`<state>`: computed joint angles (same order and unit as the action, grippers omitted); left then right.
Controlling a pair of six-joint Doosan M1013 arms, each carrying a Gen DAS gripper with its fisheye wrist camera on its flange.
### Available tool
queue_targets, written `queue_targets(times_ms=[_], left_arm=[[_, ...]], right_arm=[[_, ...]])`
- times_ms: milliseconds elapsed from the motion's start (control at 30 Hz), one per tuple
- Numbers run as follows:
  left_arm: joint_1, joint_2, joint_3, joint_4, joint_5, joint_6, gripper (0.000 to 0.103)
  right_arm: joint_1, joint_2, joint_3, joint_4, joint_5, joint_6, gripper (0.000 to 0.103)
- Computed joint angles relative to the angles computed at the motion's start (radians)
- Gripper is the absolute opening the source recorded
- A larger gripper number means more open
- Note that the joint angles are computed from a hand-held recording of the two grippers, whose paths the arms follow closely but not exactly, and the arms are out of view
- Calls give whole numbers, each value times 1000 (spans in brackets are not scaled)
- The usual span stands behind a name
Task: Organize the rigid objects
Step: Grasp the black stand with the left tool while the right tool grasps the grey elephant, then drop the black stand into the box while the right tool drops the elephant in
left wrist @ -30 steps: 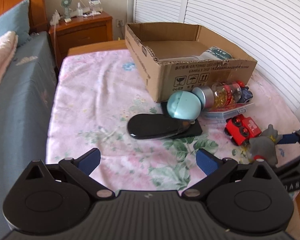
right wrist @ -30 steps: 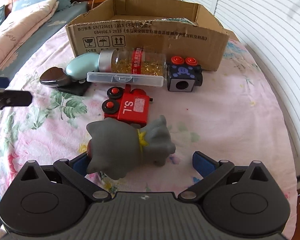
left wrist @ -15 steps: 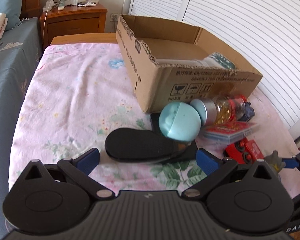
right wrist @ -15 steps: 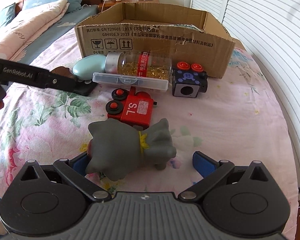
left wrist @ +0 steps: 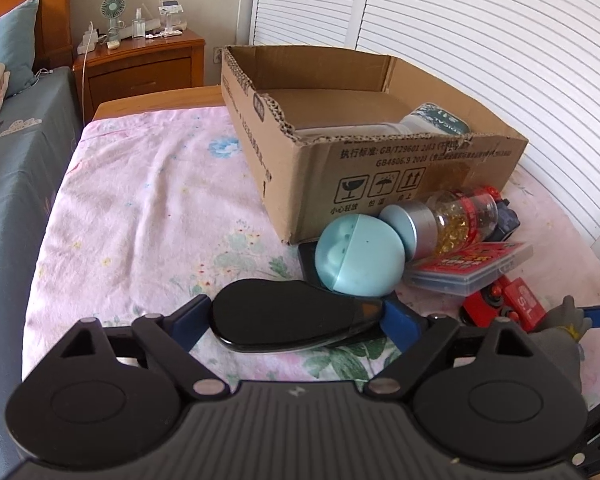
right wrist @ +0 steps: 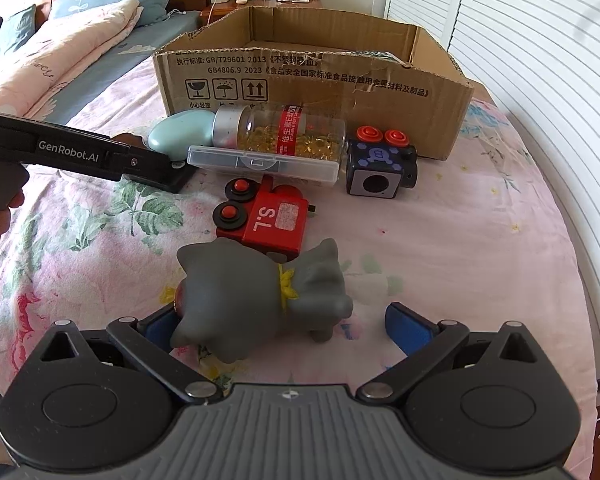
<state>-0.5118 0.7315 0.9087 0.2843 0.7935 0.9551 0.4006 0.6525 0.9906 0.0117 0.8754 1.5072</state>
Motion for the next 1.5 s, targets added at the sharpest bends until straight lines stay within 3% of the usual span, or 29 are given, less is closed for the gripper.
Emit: queue_targets(times_ms=[200,500,667,767,1500], left_arm=[[-2,-2,1,9,11,-15,90],[-1,-13,15,18,18,-13,90],[-1,-14,14,13,27,-2,90],[-2,-17,15,17,34,11,90],[-6,-55,-37,-51,120,231,90]], right_arm=[[-2,6,-18,20,30,-15,103],[-7,-5,-13,83,1,-40,102],[1,1,-26,54,16,-51,83],[4,-1,-25,43,17,-61,79],[-32,-4,-114,183,125,-284,77]])
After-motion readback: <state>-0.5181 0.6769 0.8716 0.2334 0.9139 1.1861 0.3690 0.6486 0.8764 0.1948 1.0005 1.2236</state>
